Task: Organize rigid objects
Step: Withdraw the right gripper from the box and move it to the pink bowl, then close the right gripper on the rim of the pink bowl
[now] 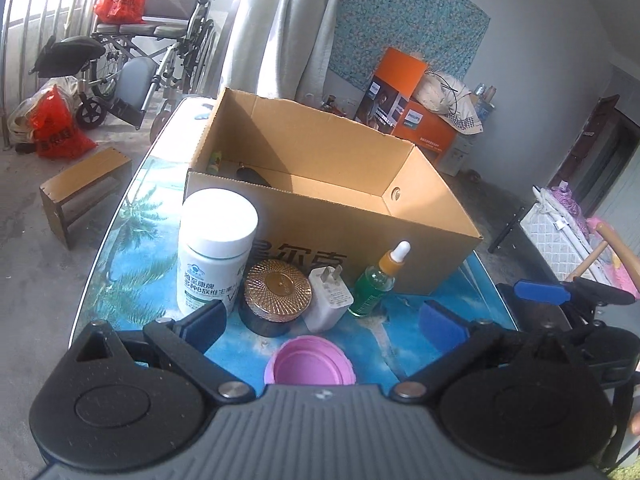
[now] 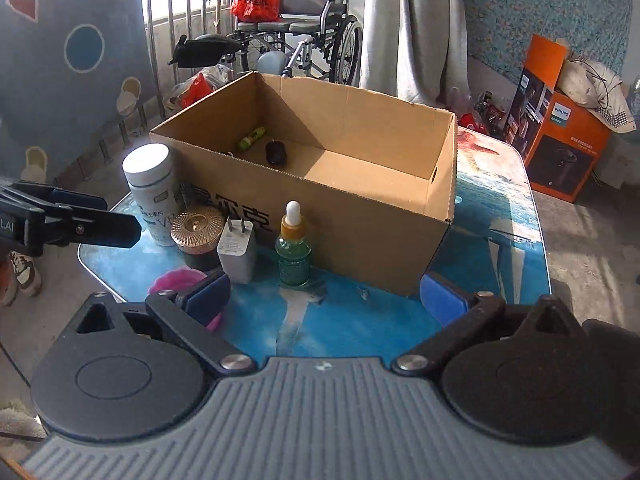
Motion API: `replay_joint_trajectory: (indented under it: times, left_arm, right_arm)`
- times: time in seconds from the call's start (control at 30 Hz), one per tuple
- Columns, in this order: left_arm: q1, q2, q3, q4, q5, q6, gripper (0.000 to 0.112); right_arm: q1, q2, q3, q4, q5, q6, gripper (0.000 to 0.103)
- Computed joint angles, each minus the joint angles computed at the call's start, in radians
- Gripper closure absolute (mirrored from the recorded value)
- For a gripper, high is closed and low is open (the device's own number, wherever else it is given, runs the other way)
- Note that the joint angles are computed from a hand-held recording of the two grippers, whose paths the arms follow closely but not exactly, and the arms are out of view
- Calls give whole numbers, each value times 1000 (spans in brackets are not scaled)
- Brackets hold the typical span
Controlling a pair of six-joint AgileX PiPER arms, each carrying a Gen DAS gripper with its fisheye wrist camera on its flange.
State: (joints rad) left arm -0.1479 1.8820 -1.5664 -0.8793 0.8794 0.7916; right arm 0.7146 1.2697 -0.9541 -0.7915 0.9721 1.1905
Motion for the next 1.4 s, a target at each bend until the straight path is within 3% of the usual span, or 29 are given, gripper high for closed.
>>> replay_joint_trajectory:
  times: [0.13,0.33,0.43,0.53,0.67,0.77,0.87,1.03,1.1,1.23,1.27,1.4]
  left_arm:
    - [-5,-11,70,-9,-47,46,9]
    - [-82,-52,161,132,-228,109,9]
    - [-109,-50,168,205,-245,72,9]
    - [-116,-45,184,221,-243,76,9]
    - [-115,-37,199,202,-217,133,10]
    - [-134,-40,219,203,-240,171,10]
    - [-152,-29,220,225,-260,174,10]
    - [-172,11,178,304,-255,106,23]
    - [-166,24,159,297,-224,102,28]
    - [-163,45,127,298,-180,88,36]
    - [-164,49,122,297,-173,87,40]
    - [-182,59,104,304,-168,81,40]
  right_arm:
    - [21,4,54,9,-70,115,1]
    - [94,-24,121,-73,-89,227,1]
    - [96,-28,144,-89,-109,231,1]
    - [51,-50,179,-68,-194,229,1]
    - [-78,-56,207,40,-388,172,2]
    - [-138,-13,199,81,-487,129,3]
    - [-196,50,177,187,-582,20,12]
    - [-276,170,112,535,-659,-318,50]
    - [-292,209,91,651,-670,-430,57]
    - [-292,250,67,695,-665,-478,75]
    - [-293,246,74,698,-665,-479,77]
    - [-304,231,95,700,-660,-472,84]
